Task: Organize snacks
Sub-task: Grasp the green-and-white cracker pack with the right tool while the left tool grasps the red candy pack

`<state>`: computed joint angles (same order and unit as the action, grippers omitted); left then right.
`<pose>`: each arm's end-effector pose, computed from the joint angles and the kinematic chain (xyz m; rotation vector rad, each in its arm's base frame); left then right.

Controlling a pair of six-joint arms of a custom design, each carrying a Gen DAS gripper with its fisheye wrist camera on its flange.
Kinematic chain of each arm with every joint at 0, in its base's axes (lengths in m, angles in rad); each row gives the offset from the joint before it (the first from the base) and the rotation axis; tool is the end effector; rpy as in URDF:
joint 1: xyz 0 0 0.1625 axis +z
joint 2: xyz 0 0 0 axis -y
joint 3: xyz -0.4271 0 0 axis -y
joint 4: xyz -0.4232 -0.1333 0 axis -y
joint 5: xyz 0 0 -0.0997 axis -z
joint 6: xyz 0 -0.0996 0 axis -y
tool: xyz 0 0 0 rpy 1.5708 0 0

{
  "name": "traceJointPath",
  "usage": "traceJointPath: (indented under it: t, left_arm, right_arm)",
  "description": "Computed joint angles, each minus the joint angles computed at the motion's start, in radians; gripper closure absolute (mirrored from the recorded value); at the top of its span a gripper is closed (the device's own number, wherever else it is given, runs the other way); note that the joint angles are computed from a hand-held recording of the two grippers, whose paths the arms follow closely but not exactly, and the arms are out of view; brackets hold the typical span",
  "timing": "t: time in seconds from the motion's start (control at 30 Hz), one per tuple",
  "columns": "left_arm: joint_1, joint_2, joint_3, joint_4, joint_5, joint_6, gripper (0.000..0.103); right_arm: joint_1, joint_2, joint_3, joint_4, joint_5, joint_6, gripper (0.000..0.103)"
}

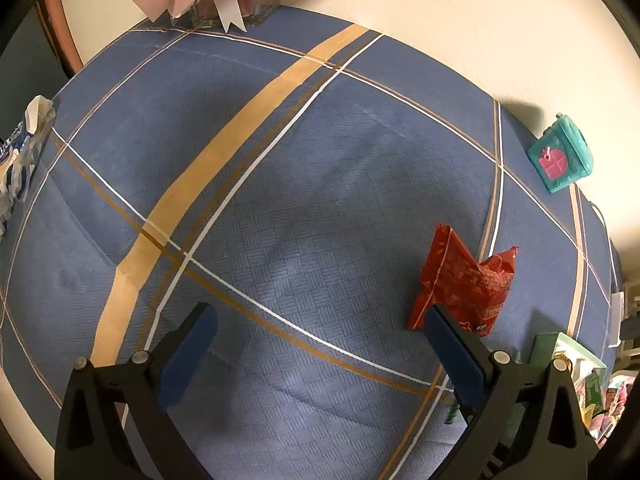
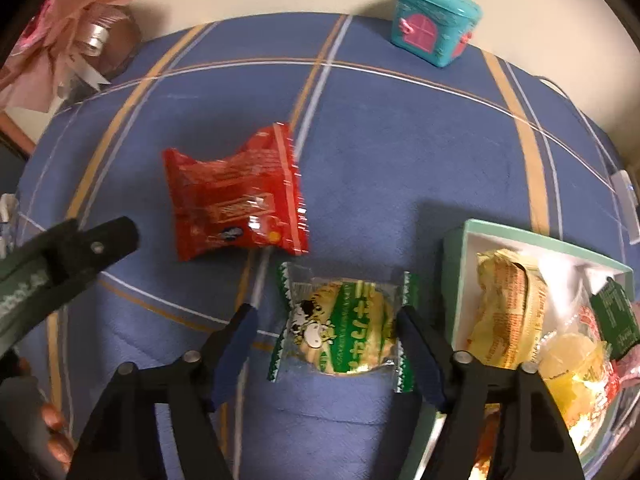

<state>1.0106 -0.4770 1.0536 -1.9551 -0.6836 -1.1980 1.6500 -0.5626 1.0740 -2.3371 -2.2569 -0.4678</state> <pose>-0.2574 -0.8066 0.0471 -0.6320 2.2565 -0.7127 0.1369 -0.8380 0.1338 0.5468 -2.3590 0.1373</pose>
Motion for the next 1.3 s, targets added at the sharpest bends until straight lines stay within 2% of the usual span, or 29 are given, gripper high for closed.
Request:
traceJointPath:
  t: [0.07,0.3,0.37,0.53,0.67,0.73,0.8,0.9,1.03,1.3]
  left_arm:
    - [0.001,-0.001,0.001,-0.004,-0.001,0.001,0.000]
    - [0.000,-0.003,0.007,-0.013,0.001,0.006,0.000]
    - [0.000,0.001,0.001,-0.009,-0.001,0.008,0.000]
    - [0.000,0.009,-0.010,-0.014,-0.002,0.017,0.000]
    - [-0.001,0.017,-0.018,-0.041,-0.001,0.044,0.000]
    - [-0.001,0.025,-0.027,-0.063,-0.001,0.068,0.000]
    - [0.000,0.037,-0.038,-0.094,-0.004,0.103,0.000]
    - [0.001,0.066,-0.072,-0.146,-0.004,0.170,0.000]
    - [0.001,0.110,-0.120,-0.208,-0.007,0.256,0.000]
    - [0.010,0.200,-0.233,-0.229,-0.016,0.354,0.000]
  right_arm:
    - [0.001,-0.002,-0.001,0.016,0.022,0.006,0.034]
    - [-0.001,0.027,-0.006,-0.023,-0.050,0.003,0.034]
    - [-0.006,0.029,-0.010,-0.018,-0.035,0.015,0.034]
    - [-0.010,0.028,-0.025,-0.021,-0.025,0.029,0.056]
    - [-0.014,0.026,-0.044,-0.008,0.004,0.035,0.062]
    - [-0.016,0.027,-0.053,-0.014,0.014,0.034,0.074]
    - [-0.017,0.026,-0.059,-0.021,0.019,0.029,0.080]
    - [-0.028,0.029,-0.096,0.016,0.052,0.037,0.081]
    - [-0.041,0.007,-0.086,0.040,0.081,0.047,0.081]
    - [-0.059,0.009,-0.122,0.093,0.110,0.042,0.080]
